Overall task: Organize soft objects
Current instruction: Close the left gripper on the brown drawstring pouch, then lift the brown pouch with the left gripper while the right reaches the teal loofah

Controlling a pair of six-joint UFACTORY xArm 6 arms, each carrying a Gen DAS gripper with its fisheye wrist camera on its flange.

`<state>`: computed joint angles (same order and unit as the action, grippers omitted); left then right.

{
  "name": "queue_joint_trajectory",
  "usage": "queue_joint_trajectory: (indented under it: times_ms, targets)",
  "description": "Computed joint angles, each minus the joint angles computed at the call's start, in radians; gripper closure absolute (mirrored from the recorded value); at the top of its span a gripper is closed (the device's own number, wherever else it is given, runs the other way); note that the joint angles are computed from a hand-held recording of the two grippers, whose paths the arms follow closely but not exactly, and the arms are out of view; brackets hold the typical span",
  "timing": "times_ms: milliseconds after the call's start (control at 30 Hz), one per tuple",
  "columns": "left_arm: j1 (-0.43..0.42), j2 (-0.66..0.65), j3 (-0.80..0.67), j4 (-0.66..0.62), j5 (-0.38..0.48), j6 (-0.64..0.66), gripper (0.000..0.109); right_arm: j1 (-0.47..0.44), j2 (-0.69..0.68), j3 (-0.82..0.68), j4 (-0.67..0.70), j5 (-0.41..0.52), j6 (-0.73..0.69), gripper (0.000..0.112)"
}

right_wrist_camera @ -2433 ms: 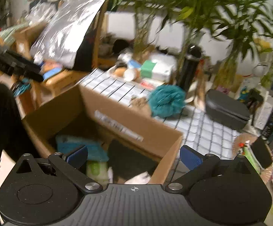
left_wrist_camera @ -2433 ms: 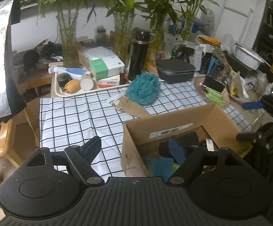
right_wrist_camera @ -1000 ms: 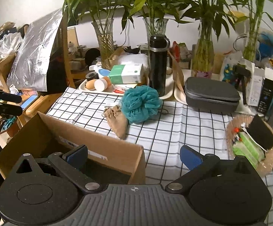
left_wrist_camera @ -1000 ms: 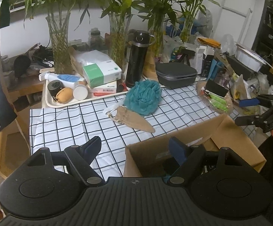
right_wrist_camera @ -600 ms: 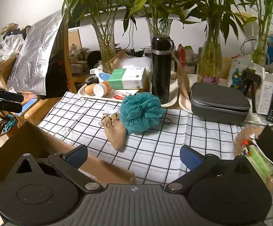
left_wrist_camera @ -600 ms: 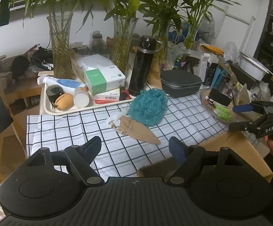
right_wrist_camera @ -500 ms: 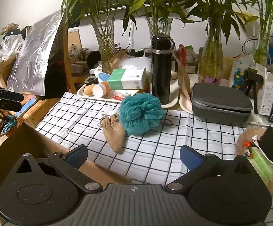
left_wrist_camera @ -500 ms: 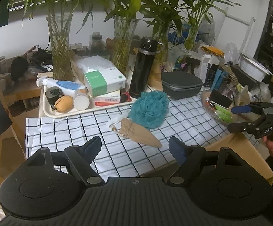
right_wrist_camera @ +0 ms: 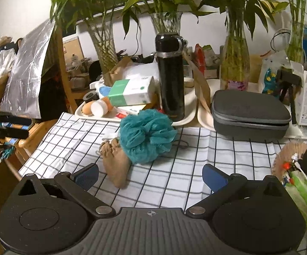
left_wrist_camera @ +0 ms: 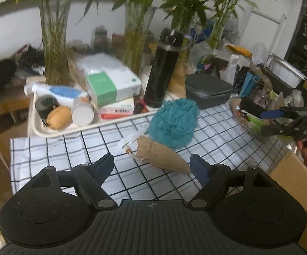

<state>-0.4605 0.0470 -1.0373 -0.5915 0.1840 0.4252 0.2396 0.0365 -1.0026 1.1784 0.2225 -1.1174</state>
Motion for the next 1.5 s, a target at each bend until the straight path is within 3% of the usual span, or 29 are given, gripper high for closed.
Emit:
queue_joint_trajectory:
  times_ms: [133, 400, 667, 833, 967, 1000, 1167, 1233, 1500]
  targets:
    - [0.018, 0.079, -0.068, -0.012, 0.040, -0.026, 0.030, -0.013, 0.039, -0.042, 0.034, 0.015, -0.041, 0.009]
    - [0.069, 0.240, -0.248, -0.312, 0.234, 0.037, 0.031, -0.012, 0.118, -0.106, -0.013, -0.012, -0.023, 0.009]
    - [0.156, 0.417, -0.409, -0.529, 0.429, -0.104, 0.053, -0.015, 0.185, -0.163, -0.086, -0.006, 0.026, 0.009]
    - [0.165, 0.480, -0.454, -0.693, 0.455, -0.085, 0.053, -0.013, 0.215, -0.198, -0.096, 0.008, 0.012, 0.009]
    - [0.155, 0.527, -0.501, -0.658, 0.453, -0.174, 0.056, -0.010, 0.245, -0.228, -0.111, 0.003, 0.016, 0.009]
    - [0.153, 0.533, -0.504, -0.665, 0.449, -0.178, 0.065, -0.010, 0.251, -0.235, -0.114, 0.003, 0.018, 0.009]
    - [0.139, 0.561, -0.520, -0.715, 0.429, -0.191, 0.080, -0.009, 0.271, -0.255, -0.128, -0.004, 0.026, 0.009]
    - [0.131, 0.566, -0.522, -0.683, 0.411, -0.238, 0.095, -0.009, 0.276, -0.260, -0.137, -0.005, 0.040, 0.009]
    - [0.120, 0.507, -0.487, -0.597, 0.362, -0.236, 0.099, -0.009, 0.293, -0.267, -0.185, -0.020, 0.077, 0.009]
